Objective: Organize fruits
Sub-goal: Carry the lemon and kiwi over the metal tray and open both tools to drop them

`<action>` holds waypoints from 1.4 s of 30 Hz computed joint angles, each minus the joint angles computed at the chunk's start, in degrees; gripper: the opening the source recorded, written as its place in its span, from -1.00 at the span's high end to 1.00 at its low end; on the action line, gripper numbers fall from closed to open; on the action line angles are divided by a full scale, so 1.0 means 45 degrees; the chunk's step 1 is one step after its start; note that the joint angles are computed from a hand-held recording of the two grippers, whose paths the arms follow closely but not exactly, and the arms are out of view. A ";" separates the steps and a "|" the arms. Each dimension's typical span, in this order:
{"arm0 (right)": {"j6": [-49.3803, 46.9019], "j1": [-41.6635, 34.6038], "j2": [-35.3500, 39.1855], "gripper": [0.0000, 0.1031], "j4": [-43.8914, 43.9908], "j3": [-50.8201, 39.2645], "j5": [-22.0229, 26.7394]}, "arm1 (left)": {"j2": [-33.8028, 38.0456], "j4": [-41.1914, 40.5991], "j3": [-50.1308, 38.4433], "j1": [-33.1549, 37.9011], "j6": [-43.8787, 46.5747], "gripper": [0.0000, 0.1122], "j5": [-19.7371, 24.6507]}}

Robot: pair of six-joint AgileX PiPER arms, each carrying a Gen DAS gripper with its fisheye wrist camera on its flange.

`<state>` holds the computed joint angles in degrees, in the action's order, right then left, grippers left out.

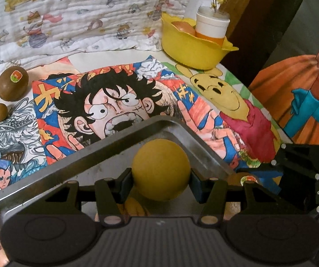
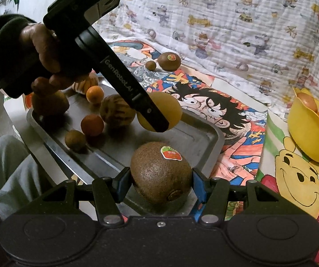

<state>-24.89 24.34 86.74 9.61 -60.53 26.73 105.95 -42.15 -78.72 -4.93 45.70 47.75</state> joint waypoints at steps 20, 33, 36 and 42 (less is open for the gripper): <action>0.0428 0.0063 0.0109 -0.15 -0.0490 0.0123 0.0226 | -0.0410 0.0632 0.0627 -0.0518 0.0327 -0.04 -0.0948; 0.0584 0.0081 0.0093 -0.18 -0.0539 0.0183 0.0181 | -0.0304 0.0361 0.0310 -0.0372 0.0046 -0.08 -0.0219; 0.0621 0.0114 0.0110 -0.22 -0.0596 0.0160 0.0152 | -0.0417 0.0398 0.0316 -0.0325 -0.0020 -0.15 -0.0059; 0.0811 0.0271 -0.0062 -0.48 -0.0682 0.0043 0.0245 | -0.1066 0.0055 0.0579 -0.0141 -0.0063 -0.46 -0.0066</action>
<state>-21.24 25.56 86.46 6.54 -60.34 27.83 101.16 -41.91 -76.11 -5.57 45.42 47.45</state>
